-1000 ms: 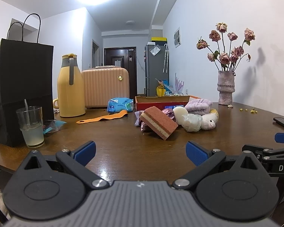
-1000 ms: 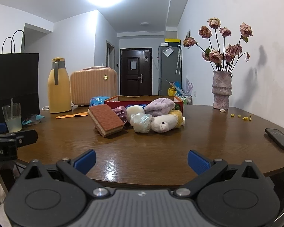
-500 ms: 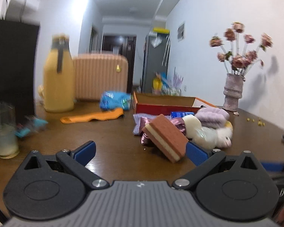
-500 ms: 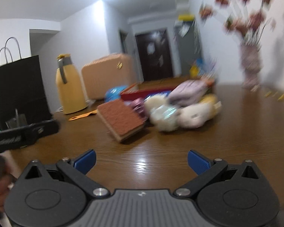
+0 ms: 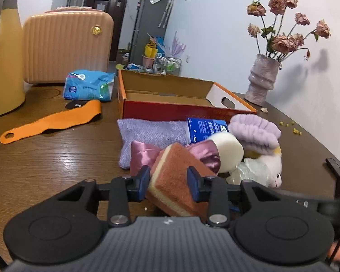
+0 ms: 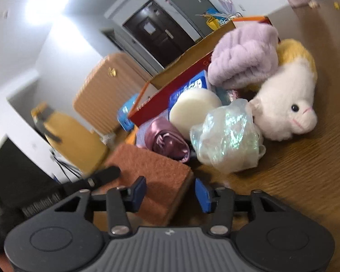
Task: Organize soft objects
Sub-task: 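Grasp the brown rectangular sponge with both grippers together, then lift the brown sponge with both grippers and carry it into the cardboard box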
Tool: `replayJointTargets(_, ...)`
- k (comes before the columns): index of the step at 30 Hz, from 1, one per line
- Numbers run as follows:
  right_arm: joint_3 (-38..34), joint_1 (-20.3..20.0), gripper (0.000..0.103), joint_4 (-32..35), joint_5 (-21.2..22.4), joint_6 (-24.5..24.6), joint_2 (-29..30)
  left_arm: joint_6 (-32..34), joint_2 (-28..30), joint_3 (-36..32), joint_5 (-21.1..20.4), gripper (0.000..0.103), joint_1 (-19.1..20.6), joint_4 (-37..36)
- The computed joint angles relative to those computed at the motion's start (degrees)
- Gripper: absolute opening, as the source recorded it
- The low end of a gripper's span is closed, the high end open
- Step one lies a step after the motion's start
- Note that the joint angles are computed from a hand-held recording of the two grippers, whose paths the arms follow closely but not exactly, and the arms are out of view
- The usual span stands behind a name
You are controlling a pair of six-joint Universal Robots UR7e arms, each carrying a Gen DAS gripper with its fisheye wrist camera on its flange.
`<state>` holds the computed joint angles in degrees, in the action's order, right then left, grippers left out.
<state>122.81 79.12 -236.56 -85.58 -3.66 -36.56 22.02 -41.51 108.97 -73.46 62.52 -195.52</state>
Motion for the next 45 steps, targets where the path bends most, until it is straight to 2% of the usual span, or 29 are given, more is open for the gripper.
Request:
replayJointTargets(2,0.46,-1.40,0.043,0.53,4.14,0.00,-0.37,-2.40,-0.97,0.97,-1.22,0.034,0.43,0.71)
replayJointTargets(5,2.95,-1.21,0.039,0.13,4.79,-2.76,-2.02,-5.20,-3.68,5.43,-1.03,0.034,-0.81,-1.55)
replayJointTargets(7,6.04,-1.02,0.039,0.00,5.47,-6.28,-4.22,-8.54,-6.39,9.82,-1.85,0.034,-1.81,-3.19)
replayJointTargets(9,9.62,0.33,0.039,2.70,2.51,-11.16,-7.81,-13.78,-8.46,13.96,-1.86,0.034,-2.54,-3.26)
replayJointTargets(11,12.26,1.18,0.042,5.51,-0.92,-12.94,-10.46,-17.52,-9.19,17.41,-1.47,0.034,-3.27,-4.27)
replayJointTargets(13,14.30,1.55,0.044,5.29,-3.90,-15.08,-11.04,-19.34,-9.10,20.03,-0.87,0.034,-4.14,-5.94)
replayJointTargets(14,15.18,1.53,0.048,3.74,-4.48,-16.37,-10.68,-19.11,-8.87,21.02,-0.90,0.036,-4.49,-7.22)
replayJointTargets(15,15.91,1.82,0.065,1.71,-5.39,-17.76,-10.21,-17.99,-8.64,21.91,-0.45,0.039,-4.97,-8.29)
replayJointTargets(17,17.59,1.90,0.080,-1.84,-7.44,-19.67,-9.81,-16.26,-8.43,23.32,1.02,0.049,-5.75,-10.77)
replayJointTargets(19,19.94,2.33,0.084,-6.18,-8.46,-23.94,-10.29,-15.63,-8.86,24.10,1.54,0.054,-5.88,-11.18)
replayJointTargets(21,23.03,2.07,0.100,-13.36,-9.03,-29.39,-10.16,-15.30,-9.76,24.30,0.83,0.057,-5.64,-10.61)
replayJointTargets(23,24.57,2.14,0.102,-18.64,-9.69,-33.27,-9.78,-14.66,-9.88,24.12,0.04,0.061,-5.32,-10.97)
replayJointTargets(24,25.32,1.76,0.102,-20.98,-9.19,-33.29,-9.76,-14.69,-9.67,23.54,-0.57,0.061,-5.01,-10.51)
replayJointTargets(27,25.70,-0.75,0.098,-20.36,-4.11,-28.40,-10.20,-16.25,-8.25,20.85,-1.21,0.060,-4.17,-7.74)
replayJointTargets(28,25.29,-1.39,0.095,-19.44,-2.89,-27.06,-9.67,-17.15,-7.89,20.19,-0.44,0.056,-4.23,-6.72)
replayJointTargets(30,23.57,-2.12,0.086,-20.43,-0.87,-26.00,-6.20,-17.38,-7.47,19.42,-1.19,0.053,-3.84,-5.78)
replayJointTargets(32,20.87,-2.27,0.082,-22.09,0.52,-25.32,-2.23,-17.30,-7.21,19.15,-1.69,0.052,-3.55,-5.51)
replayJointTargets(34,18.71,-1.79,0.074,-19.39,-0.37,-23.06,-1.02,-17.69,-6.92,18.82,-1.81,0.047,-3.16,-4.93)
replayJointTargets(35,17.94,-1.69,0.062,-17.40,-0.63,-22.11,-0.98,-18.09,-6.85,18.51,-2.12,0.042,-2.80,-4.16)
replayJointTargets(36,17.04,-1.36,0.050,-15.61,-1.56,-20.98,-0.83,-18.56,-6.81,18.35,-2.79,0.041,-2.34,-3.91)
replayJointTargets(38,15.70,-0.78,0.048,-15.04,-3.79,-19.67,0.11,-19.11,-6.94,18.22,-4.52,0.036,-1.37,-3.96)
replayJointTargets(40,15.64,-1.24,0.047,-14.32,-2.78,-18.64,-0.12,-19.23,-7.06,18.09,-5.02,0.036,-0.93,-4.03)
replayJointTargets(44,15.62,-0.54,0.044,-12.56,-3.87,-19.41,-1.26,-18.67,-6.85,18.03,-5.13,0.035,-1.12,-4.99)
replayJointTargets(45,15.66,-0.31,0.040,-12.93,-3.90,-19.58,-1.35,-18.46,-6.78,18.06,-5.19,0.035,-1.44,-6.00)
